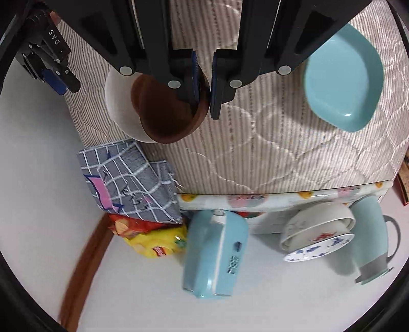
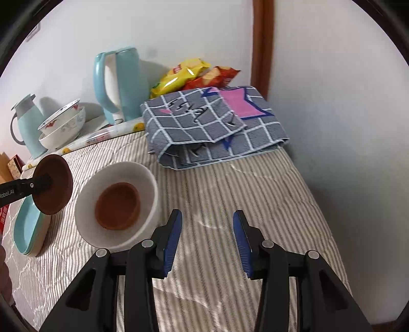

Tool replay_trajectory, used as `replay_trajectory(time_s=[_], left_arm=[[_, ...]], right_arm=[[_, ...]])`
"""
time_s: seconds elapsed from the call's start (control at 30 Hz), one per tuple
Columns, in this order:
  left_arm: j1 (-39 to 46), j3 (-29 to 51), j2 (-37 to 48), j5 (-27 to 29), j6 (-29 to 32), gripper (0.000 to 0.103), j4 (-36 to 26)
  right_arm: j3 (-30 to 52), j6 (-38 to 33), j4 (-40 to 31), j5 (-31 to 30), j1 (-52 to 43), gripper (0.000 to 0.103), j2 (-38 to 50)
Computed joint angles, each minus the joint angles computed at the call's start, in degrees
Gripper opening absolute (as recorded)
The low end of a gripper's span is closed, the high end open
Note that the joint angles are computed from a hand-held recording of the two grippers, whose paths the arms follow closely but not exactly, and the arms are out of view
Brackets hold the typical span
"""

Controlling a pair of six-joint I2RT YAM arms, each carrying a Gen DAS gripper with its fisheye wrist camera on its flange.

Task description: Organize plates and bowls

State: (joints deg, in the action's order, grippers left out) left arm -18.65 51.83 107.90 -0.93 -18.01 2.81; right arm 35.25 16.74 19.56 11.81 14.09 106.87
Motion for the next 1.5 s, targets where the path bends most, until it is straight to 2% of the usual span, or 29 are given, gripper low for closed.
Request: replay_trajectory(time_s=[0.43, 0.87, 1.5], left_arm=[[-4.52, 6.52, 7.91, -1.12, -2.22, 0.008, -1.82], [-5.13, 11.08, 12.87, -0.94, -3.2, 0.008, -3.8], [-5.04, 13.65, 15.56, 1.27, -3.6, 0.009, -4.86]], right_arm=[[-6.87, -1.39, 5.56, -2.7, -6.96, 0.041, -1.06], [-5.9, -1.34, 6.28, -4.63, -8.17, 0.041, 1.31], [-5.28, -1.49, 5.82, -4.96, -7.99, 0.043, 2.14]])
